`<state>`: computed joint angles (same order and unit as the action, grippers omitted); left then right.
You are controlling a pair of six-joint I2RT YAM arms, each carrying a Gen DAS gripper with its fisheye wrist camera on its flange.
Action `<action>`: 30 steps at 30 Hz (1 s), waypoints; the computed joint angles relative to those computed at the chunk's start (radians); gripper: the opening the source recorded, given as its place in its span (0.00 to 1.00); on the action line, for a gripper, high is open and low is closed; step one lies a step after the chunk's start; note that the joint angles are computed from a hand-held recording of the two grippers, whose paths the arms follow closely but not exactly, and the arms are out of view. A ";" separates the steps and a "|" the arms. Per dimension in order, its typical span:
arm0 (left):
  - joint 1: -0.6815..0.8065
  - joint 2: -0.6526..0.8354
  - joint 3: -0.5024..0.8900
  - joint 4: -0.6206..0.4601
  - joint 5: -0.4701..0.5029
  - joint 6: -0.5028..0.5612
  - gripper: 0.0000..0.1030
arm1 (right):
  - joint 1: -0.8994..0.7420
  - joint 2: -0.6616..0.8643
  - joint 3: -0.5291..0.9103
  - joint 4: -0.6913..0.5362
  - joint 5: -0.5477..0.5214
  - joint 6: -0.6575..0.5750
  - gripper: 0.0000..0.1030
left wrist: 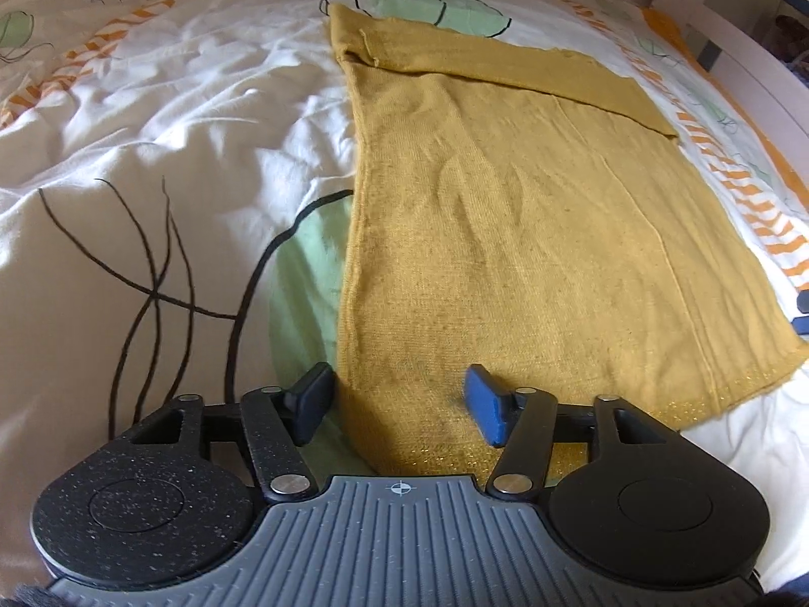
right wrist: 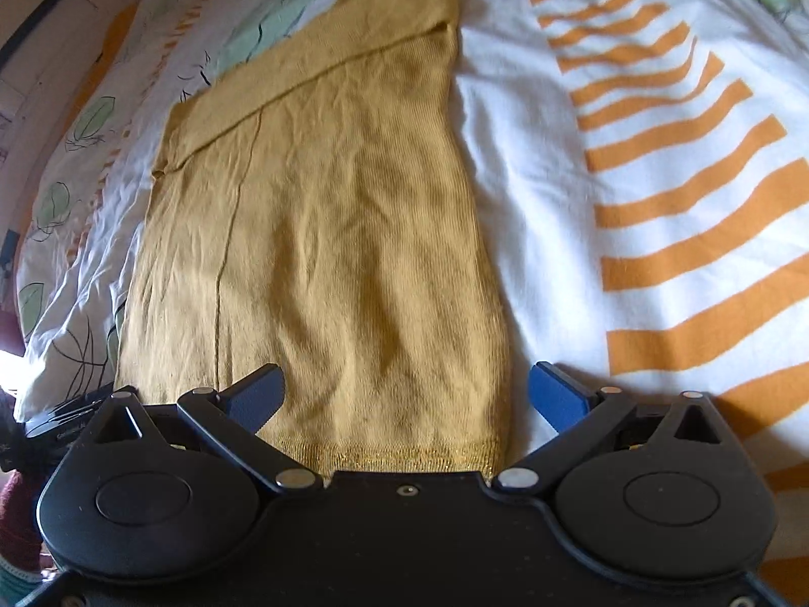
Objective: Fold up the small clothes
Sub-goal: 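Move both open grippers down to the sweater hem, then close both grippers on the yellow sweater hem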
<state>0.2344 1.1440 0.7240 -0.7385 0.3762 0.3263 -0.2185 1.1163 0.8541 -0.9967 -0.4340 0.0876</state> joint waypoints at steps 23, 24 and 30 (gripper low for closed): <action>0.008 0.024 0.040 -0.087 0.043 0.042 0.66 | -0.016 0.126 0.011 -0.004 -0.093 -0.042 1.00; 0.023 0.026 0.047 -0.108 0.054 0.053 0.66 | -0.016 0.127 0.011 -0.005 -0.093 -0.044 1.00; 0.067 0.047 0.072 -0.161 0.104 0.064 0.59 | -0.027 0.133 0.015 -0.012 -0.106 -0.054 1.00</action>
<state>0.3012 1.1905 0.7959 -0.8993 0.4798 0.3904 -0.2452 1.2495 0.8687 -1.0086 -0.5395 0.0334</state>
